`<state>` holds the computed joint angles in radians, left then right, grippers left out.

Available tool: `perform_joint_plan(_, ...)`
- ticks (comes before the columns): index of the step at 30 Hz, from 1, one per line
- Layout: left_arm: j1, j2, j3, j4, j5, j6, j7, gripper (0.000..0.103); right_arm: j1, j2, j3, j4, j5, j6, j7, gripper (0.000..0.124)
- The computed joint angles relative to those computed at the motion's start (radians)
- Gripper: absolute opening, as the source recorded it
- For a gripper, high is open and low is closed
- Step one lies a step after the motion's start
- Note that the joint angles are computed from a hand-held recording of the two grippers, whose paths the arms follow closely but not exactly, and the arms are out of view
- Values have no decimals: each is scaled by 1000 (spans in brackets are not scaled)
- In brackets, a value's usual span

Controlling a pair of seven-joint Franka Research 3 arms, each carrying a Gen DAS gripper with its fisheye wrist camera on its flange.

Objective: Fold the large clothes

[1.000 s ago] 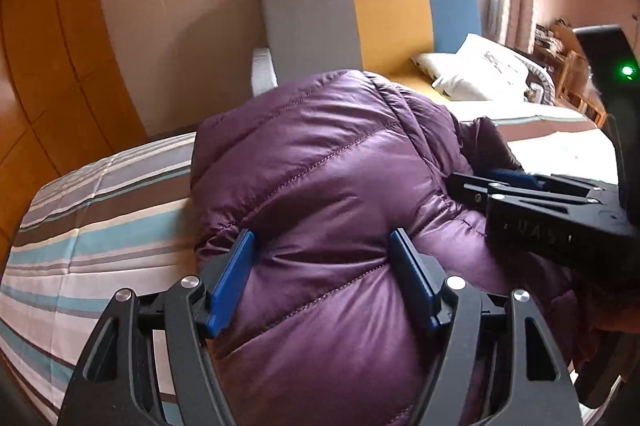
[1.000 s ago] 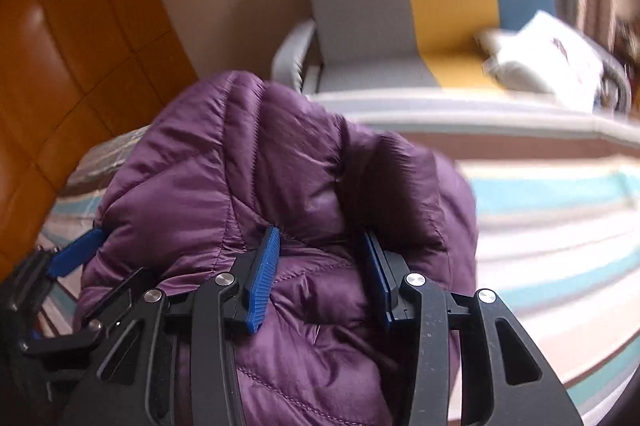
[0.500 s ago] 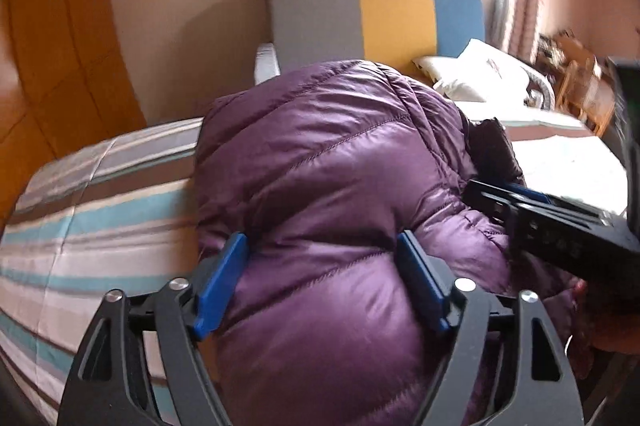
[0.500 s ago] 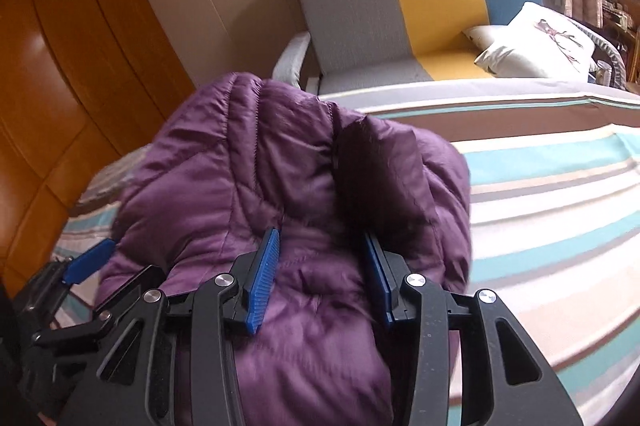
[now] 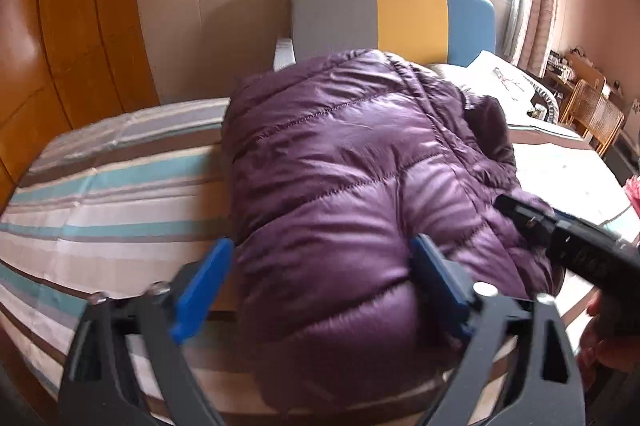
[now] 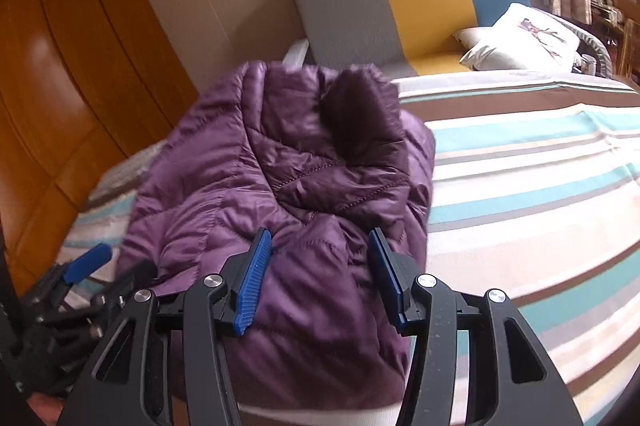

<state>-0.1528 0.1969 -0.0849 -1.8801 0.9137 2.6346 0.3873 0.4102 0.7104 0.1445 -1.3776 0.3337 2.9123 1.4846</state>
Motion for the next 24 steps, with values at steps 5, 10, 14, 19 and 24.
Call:
perform_joint_plan(5,-14,-60,-17,-48,28,-47,-55,101,-13,-92,29,-128,24,64,-50,59)
perform_joint_plan(10,-7,-123,-40,-115,37,-36,-133,101,1,-161,20,-226,22,119,-51,70)
perform_joint_plan(14,-12,-165,-66,-143,75,-87,-176,101,9,-209,11,-300,15,163,-56,77)
perform_joint_plan(19,-10,-219,-94,-180,110,-158,-244,101,37,-263,-20,-389,-14,235,-50,93)
perform_joint_plan(24,-4,-255,-116,-208,129,-201,-271,101,112,-307,-104,-458,-53,282,-7,100)
